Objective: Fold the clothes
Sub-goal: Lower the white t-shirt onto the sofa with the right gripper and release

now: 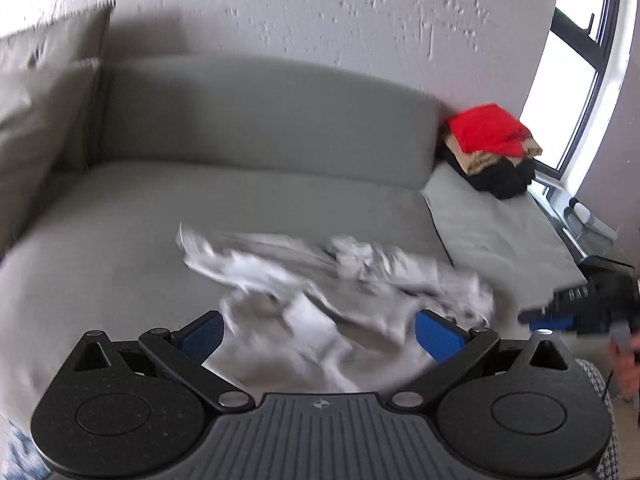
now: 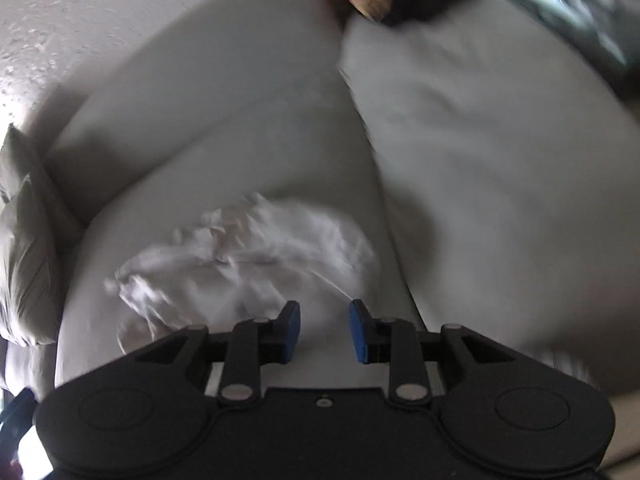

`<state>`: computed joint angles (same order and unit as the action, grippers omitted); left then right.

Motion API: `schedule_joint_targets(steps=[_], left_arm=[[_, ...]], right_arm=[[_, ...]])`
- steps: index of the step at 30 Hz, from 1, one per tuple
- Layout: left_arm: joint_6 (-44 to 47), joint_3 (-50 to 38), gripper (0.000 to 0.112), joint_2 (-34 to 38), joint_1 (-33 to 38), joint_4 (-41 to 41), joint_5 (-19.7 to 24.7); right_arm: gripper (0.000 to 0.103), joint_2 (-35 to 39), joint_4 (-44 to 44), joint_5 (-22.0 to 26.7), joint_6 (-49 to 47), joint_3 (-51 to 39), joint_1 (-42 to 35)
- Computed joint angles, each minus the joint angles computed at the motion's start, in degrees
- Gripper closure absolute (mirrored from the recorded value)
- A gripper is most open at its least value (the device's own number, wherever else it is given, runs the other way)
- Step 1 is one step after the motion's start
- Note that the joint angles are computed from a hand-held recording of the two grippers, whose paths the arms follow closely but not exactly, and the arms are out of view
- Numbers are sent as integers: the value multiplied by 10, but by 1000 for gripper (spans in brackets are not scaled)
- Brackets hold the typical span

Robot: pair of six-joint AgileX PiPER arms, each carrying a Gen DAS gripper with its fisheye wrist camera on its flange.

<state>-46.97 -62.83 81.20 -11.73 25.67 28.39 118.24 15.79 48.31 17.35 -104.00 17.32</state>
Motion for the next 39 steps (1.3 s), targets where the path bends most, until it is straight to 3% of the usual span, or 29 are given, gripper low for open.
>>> schedule_joint_targets(steps=[1,3,8,12,17,20,22,26,29,31,32,35,36,39], left_arm=[[-21,-9,10,12,-11,18,5],[-47,-59,10,48,-41,48,61],[-30,-150,10,95,-46,38,175],[-20,-177,15,112,-14,1,197],[-62,-164,29,109,0,36,218],[-99,-170,44,112,-2,63,251],[-94,-170,48,110,1,59,253],[-66,-158,50,101,19,22,235],[-90,-143,69,94,17,44,231],[-91,-136,73,89,19,43,223],[-87,-135,73,88,22,39,218],[-78,-143,73,96,25,25,223],[-76,-145,73,97,25,21,223],[-60,-137,73,88,28,-1,204]], right_arm=[[68,-17,11,-28,-9,39,-3],[59,-43,35,-66,-28,85,-4],[54,-34,74,-99,-81,63,20],[52,-26,84,-107,-99,45,30],[55,-14,122,-98,-144,31,35],[57,24,172,-81,-214,-11,48],[56,51,186,-82,-253,-39,67],[57,123,110,-73,-281,-130,112],[57,179,38,-49,-296,-211,138],[61,201,-4,-46,-311,-240,150],[64,213,-24,-43,-319,-257,157],[94,224,-76,-48,-344,-269,170],[95,225,-91,-50,-350,-269,174],[96,162,-60,-116,-343,-190,160]])
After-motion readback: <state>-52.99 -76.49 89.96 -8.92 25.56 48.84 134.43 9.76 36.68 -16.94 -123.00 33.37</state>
